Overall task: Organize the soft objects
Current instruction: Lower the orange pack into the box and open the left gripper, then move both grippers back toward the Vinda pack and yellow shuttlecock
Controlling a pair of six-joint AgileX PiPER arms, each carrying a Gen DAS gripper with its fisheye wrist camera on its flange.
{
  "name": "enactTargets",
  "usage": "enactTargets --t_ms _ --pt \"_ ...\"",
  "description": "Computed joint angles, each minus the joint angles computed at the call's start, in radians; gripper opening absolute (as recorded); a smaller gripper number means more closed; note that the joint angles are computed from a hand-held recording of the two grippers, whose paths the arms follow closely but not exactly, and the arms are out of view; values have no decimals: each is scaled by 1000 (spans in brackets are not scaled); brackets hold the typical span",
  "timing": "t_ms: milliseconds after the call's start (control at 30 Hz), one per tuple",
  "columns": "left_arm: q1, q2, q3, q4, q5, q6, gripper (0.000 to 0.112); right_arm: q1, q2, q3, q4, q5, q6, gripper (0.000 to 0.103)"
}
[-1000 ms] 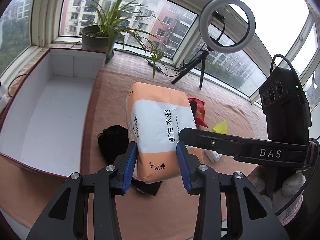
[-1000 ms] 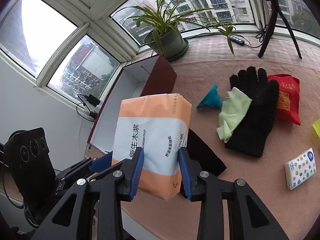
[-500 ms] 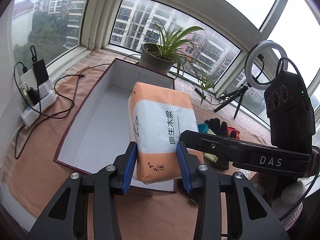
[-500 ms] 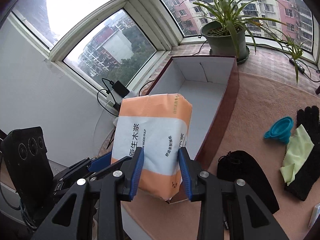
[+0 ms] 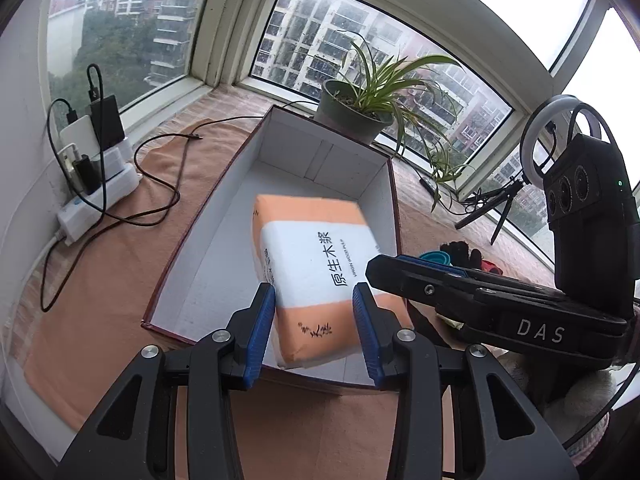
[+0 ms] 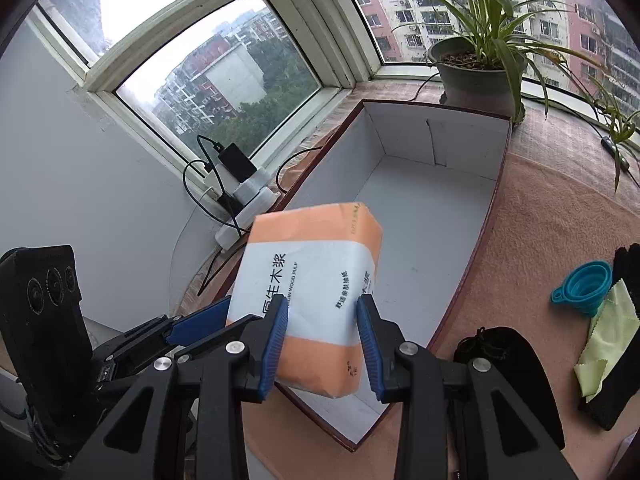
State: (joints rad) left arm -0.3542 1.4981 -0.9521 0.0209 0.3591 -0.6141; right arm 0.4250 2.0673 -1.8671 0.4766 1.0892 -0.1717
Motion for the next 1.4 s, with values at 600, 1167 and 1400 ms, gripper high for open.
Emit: enactTargets --t_ms 600,1167,1400 --pt "-85 -50 16 224 37 -275 40 -80 -183 205 20 -101 -100 53" --pt "-315 -55 -29 512 129 -676 49 -451 -434 472 58 -86 -348 62" --pt "-416 9 -84 555 156 -773 52 -629 -473 495 120 -11 -470 62"
